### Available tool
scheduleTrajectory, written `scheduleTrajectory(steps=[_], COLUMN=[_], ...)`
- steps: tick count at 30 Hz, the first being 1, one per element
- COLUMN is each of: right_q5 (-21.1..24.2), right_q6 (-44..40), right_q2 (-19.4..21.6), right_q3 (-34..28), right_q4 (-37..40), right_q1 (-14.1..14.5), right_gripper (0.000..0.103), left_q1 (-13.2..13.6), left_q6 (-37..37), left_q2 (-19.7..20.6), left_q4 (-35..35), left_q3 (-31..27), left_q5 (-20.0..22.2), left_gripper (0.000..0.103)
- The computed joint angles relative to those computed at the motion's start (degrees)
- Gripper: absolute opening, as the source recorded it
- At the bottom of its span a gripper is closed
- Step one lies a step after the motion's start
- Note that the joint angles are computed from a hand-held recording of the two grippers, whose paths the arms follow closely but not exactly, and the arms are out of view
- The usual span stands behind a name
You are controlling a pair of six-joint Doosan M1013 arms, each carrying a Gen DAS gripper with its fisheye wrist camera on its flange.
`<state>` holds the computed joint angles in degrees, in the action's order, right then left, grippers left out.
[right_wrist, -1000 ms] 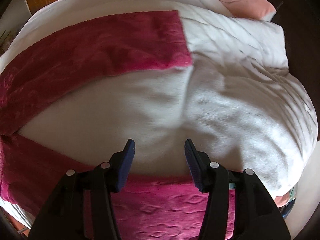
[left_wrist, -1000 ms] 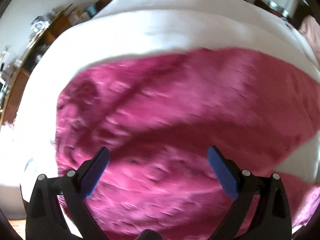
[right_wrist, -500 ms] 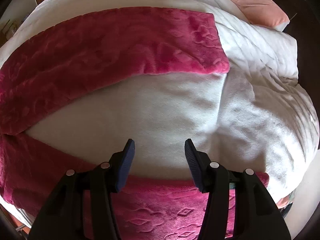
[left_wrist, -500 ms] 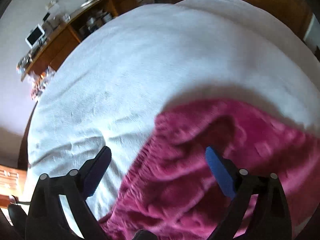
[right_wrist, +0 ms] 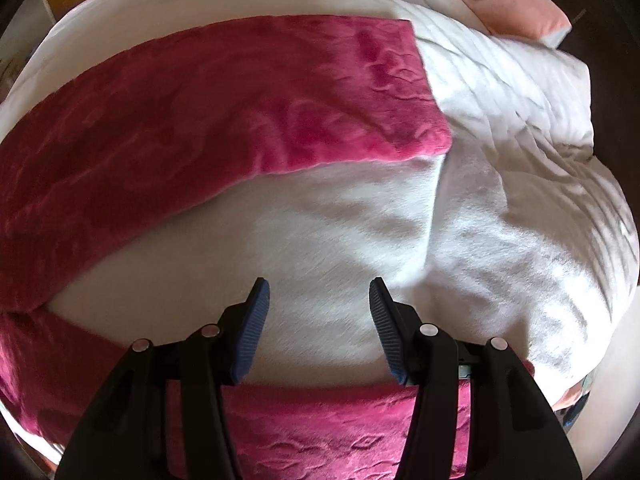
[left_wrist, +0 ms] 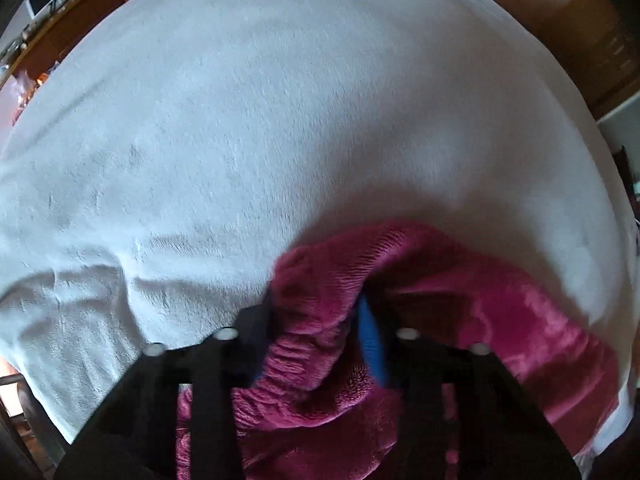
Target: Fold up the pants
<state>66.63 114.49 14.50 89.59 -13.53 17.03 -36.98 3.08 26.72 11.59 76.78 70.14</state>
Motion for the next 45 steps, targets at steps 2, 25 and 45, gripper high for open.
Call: scheduleTrajectory(steps=[2, 25, 45], right_q5=[-0.24, 0.08, -4.13], right_q6=[-0.04, -0.26, -5.57], right_q2=[0.5, 18.13, 16.61], right_q3=[-0.63, -25.0, -25.32], right_q4=[-0.59, 10.48, 10.51], right_q1=[-0.66, -12.84, -13.62], right_gripper=[0.053, 0.056, 0.012], left_q1=[0.46, -0.64, -2.64], left_q6=[0.13, 2.76, 1.37], left_q2=[0.18, 2.77, 3.8], left_q4=[1.14, 5.36, 6.57], left_q3=[-0.94, -8.38, -13.04], left_q5=[1.44, 11.65, 15.01], left_gripper=[0.022, 0.022, 0.021])
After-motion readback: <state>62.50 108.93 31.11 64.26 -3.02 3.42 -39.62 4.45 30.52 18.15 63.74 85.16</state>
